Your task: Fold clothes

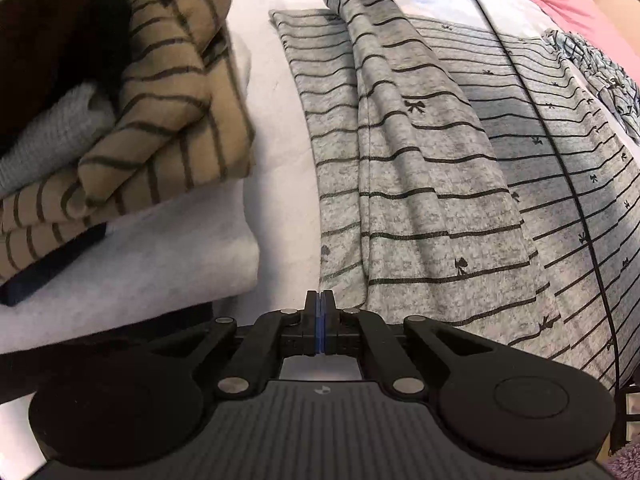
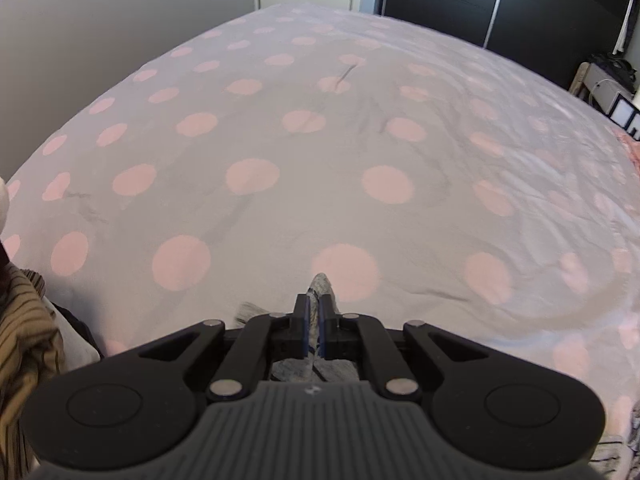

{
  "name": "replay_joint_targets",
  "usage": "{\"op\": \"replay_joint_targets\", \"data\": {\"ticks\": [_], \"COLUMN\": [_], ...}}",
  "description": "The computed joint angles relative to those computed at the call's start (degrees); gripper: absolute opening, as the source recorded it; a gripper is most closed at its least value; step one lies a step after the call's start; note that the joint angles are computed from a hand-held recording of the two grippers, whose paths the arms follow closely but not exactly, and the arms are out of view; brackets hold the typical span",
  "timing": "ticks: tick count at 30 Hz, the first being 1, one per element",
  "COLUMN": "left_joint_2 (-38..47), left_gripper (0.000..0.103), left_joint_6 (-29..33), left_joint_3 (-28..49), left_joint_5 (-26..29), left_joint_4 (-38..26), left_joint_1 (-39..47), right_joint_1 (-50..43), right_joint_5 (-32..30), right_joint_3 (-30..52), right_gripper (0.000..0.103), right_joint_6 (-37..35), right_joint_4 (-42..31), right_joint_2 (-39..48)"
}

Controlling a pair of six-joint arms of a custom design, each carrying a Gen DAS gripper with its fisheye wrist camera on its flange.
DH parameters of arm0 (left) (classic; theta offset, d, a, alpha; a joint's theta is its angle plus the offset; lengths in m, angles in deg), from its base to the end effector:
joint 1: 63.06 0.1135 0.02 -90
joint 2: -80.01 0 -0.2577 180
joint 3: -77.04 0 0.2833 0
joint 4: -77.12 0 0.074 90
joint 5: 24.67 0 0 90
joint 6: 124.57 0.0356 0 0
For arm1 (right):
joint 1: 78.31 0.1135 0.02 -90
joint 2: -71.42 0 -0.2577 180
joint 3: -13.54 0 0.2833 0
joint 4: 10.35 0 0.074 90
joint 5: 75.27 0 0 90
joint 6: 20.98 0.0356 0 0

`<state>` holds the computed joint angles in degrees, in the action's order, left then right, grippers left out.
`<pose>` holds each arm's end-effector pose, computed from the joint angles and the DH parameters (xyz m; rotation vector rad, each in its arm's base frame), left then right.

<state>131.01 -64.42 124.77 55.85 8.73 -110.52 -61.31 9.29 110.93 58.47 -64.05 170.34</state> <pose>0.1226 -0.1250 0.1940 0.3899 2.7606 -0.1006 0.3869 0.1218 0.2706 -0.6405 2.4542 0.1650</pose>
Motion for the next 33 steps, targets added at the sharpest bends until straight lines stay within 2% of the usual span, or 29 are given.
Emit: {"op": "replay_joint_targets", "data": {"ticks": [10, 12, 14, 15, 16, 19, 23, 24, 28, 32, 33], "left_joint_2": [-3.67, -4.28, -4.27, -3.89, -3.33, -2.83, -3.29, -2.68, -0.61, 0.27, 0.36], "left_gripper": [0.0, 0.0, 0.0, 0.0, 0.0, 0.001, 0.015, 0.015, 0.015, 0.0, 0.0], "left_joint_6": [3.57, 4.32, 5.21, 5.68, 6.01, 6.55, 6.07, 6.0, 5.09, 3.24, 2.55], "left_joint_3": [-1.96, -1.98, -2.07, -2.16, -2.24, -2.83, -3.2, -3.08, -3.53, -3.58, -3.51], "left_joint_5": [2.31, 1.57, 0.95, 1.09, 1.07, 0.55, 0.4, 0.43, 2.38, 5.91, 6.13], "left_joint_4": [4.32, 4.97, 5.97, 6.68, 7.64, 9.73, 10.94, 11.19, 12.71, 12.57, 12.33], "left_joint_1": [3.59, 2.76, 1.8, 1.59, 1.44, 0.31, -1.38, -1.69, -0.85, 1.66, 2.12], "right_joint_1": [6.75, 6.58, 6.16, 5.83, 5.47, 3.1, -2.16, -3.85, -12.24, -21.53, -24.01], "right_joint_5": [3.1, 3.11, 2.83, 2.49, 2.23, -0.73, -5.81, -7.12, -14.08, -20.69, -22.15], "right_joint_3": [1.68, 1.96, 1.16, 0.43, -0.56, -3.32, -8.08, -9.71, -18.59, -30.19, -33.57], "right_gripper": [0.007, 0.01, 0.019, 0.03, 0.032, 0.032, 0.035, 0.036, 0.039, 0.041, 0.041], "right_joint_6": [4.03, 4.02, 3.57, 3.0, 2.44, -0.11, -2.91, -4.05, -10.06, -18.1, -20.63], "right_joint_4": [4.94, 4.62, 4.97, 5.18, 5.37, 4.14, 0.93, -0.11, -5.47, -13.04, -15.0], "right_joint_2": [10.19, 10.93, 10.34, 9.44, 8.13, 3.86, -3.22, -5.25, -14.92, -26.03, -29.11]}}
